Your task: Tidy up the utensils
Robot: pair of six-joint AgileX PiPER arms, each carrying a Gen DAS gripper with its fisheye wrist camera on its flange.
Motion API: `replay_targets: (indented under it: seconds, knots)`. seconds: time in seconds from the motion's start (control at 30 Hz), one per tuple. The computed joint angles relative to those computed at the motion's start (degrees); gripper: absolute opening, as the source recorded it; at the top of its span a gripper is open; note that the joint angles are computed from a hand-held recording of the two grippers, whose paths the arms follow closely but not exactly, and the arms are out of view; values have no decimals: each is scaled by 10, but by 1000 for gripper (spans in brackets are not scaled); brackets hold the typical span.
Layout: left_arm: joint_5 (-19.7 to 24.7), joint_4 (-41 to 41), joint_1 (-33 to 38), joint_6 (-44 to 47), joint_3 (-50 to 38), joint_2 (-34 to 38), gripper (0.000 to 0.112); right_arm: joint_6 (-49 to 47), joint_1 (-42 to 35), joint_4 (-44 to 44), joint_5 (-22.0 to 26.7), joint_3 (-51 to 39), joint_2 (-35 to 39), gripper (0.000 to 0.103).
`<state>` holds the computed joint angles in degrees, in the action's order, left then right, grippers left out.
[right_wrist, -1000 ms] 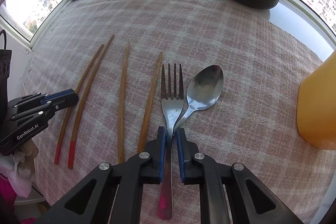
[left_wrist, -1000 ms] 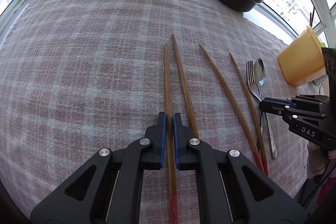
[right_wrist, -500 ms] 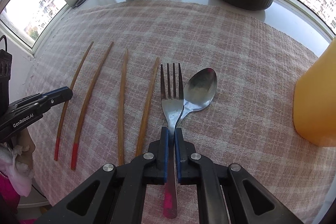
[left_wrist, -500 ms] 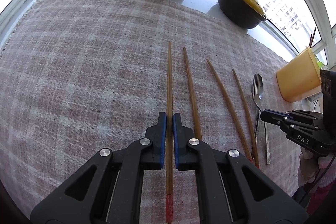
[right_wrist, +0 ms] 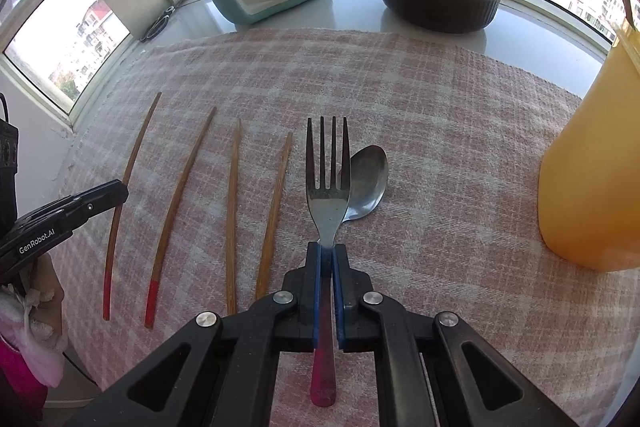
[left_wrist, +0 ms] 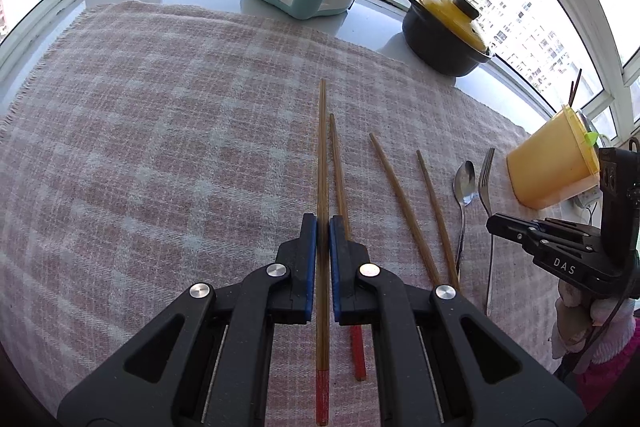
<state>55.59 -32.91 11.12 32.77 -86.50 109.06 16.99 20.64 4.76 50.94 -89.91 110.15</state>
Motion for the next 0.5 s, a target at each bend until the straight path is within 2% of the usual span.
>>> replay_targets:
  seconds: [0.2,0.5]
  knots:
    - [-24,0,-12,-11,32,-25,4,-24,-3,13,-20,27,-24,3]
    - [-30,-3,-14,-12,59,-44,4,-38,-5,24,-27,36,-30,3]
